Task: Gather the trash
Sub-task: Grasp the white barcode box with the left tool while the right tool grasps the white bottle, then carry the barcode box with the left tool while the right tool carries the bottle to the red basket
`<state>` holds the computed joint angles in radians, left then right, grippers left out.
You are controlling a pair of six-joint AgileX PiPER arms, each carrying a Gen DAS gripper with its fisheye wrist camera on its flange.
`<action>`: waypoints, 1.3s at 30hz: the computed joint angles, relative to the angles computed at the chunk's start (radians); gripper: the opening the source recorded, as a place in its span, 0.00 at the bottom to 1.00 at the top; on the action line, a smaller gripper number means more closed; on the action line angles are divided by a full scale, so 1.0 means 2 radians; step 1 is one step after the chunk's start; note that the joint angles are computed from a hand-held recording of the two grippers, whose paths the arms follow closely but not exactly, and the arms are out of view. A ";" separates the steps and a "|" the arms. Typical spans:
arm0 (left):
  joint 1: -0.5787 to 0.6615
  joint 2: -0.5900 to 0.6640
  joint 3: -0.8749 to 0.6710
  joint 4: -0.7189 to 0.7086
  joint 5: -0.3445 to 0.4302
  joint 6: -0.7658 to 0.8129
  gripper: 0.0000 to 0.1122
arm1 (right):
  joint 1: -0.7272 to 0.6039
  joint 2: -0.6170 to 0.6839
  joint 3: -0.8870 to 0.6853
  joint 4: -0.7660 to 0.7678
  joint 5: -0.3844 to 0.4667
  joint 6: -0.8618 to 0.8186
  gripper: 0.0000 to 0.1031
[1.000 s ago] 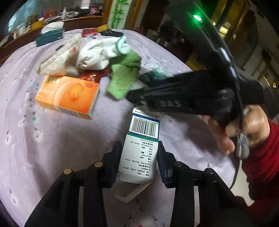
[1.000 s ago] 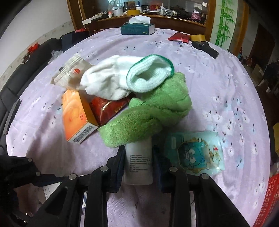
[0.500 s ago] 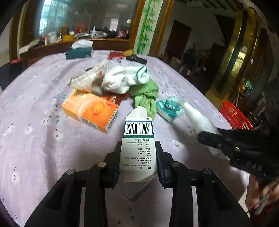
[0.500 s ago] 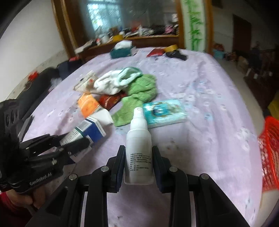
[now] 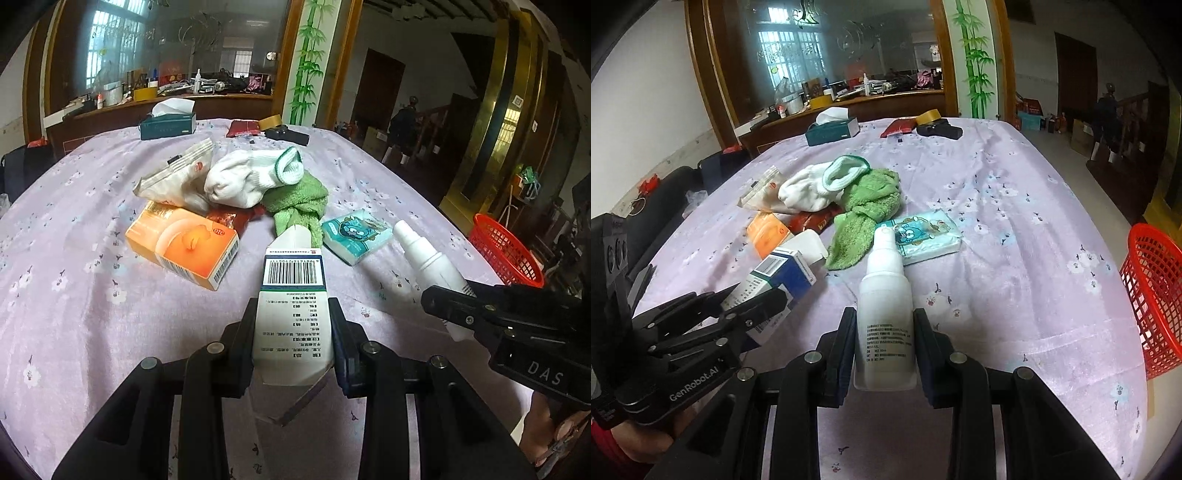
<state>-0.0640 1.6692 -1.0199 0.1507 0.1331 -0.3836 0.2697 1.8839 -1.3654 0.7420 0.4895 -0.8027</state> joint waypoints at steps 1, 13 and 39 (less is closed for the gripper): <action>-0.002 -0.001 0.000 0.023 0.001 -0.021 0.29 | 0.001 -0.001 0.001 0.000 -0.002 0.000 0.31; -0.012 -0.013 0.004 0.205 0.013 -0.199 0.29 | 0.006 -0.013 0.012 -0.001 -0.006 -0.004 0.31; -0.054 -0.031 -0.014 0.421 0.072 -0.395 0.29 | -0.015 -0.039 0.028 0.029 -0.009 -0.029 0.31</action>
